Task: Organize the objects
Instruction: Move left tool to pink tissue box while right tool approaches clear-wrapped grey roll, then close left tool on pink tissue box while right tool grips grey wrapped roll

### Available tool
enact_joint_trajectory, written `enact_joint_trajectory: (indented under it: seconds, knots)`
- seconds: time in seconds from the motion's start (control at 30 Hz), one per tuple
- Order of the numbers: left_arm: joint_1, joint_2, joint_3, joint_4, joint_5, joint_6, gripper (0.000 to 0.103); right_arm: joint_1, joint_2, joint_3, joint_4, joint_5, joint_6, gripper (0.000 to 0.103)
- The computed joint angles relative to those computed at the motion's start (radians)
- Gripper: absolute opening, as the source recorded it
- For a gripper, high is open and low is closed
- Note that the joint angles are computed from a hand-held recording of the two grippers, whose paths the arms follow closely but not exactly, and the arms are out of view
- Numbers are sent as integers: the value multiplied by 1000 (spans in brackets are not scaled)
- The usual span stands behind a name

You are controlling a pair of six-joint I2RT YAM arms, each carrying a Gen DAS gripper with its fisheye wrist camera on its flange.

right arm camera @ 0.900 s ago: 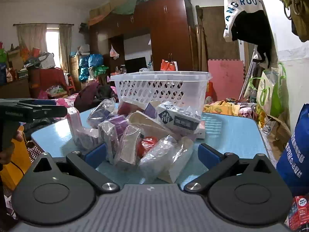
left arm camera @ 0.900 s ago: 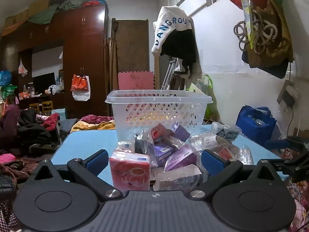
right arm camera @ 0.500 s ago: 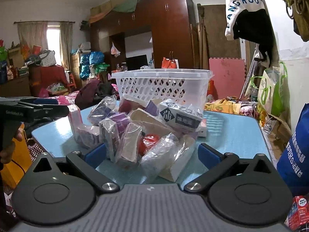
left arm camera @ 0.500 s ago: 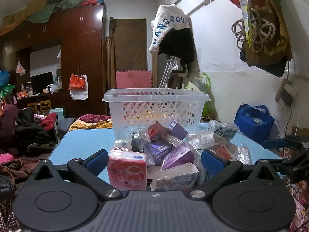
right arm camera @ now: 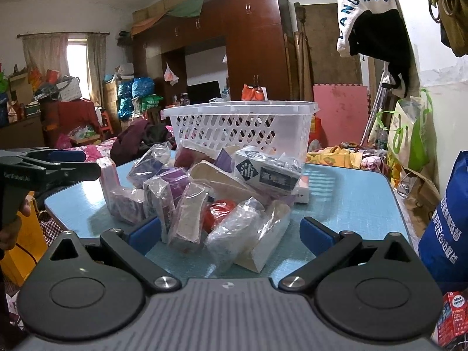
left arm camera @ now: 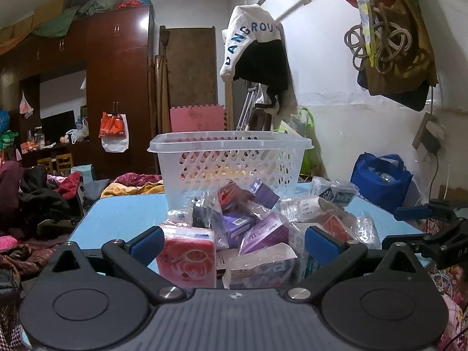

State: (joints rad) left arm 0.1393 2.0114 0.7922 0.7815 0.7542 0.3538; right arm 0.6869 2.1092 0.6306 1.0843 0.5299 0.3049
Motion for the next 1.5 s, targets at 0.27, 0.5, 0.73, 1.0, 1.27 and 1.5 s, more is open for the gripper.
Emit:
enact_joint_trajectory:
  seconds: [0.27,0.5,0.73,1.0,1.27,1.5]
  knots:
    - [-12,9,5,-20,-19,20,103,-3,0,4,-14,-5,4,103]
    - [-10,11,8,-23,-18,19,103,-5,-1,3,-19,-5,7,103]
    - [-11,19,22,-38,-24,24,103,-7,1,2,-21,-6,9,103]
    - [-10,28,36,-44,-30,21,103,-8,3,2,-19,-7,9,103]
    - [6,61,88,-46,-41,-32,103,-28,23,-5,11,-48,16,103]
    - [16,123,186,-92,-55,-75,103,-31,56,-2,64,-36,-2,100]
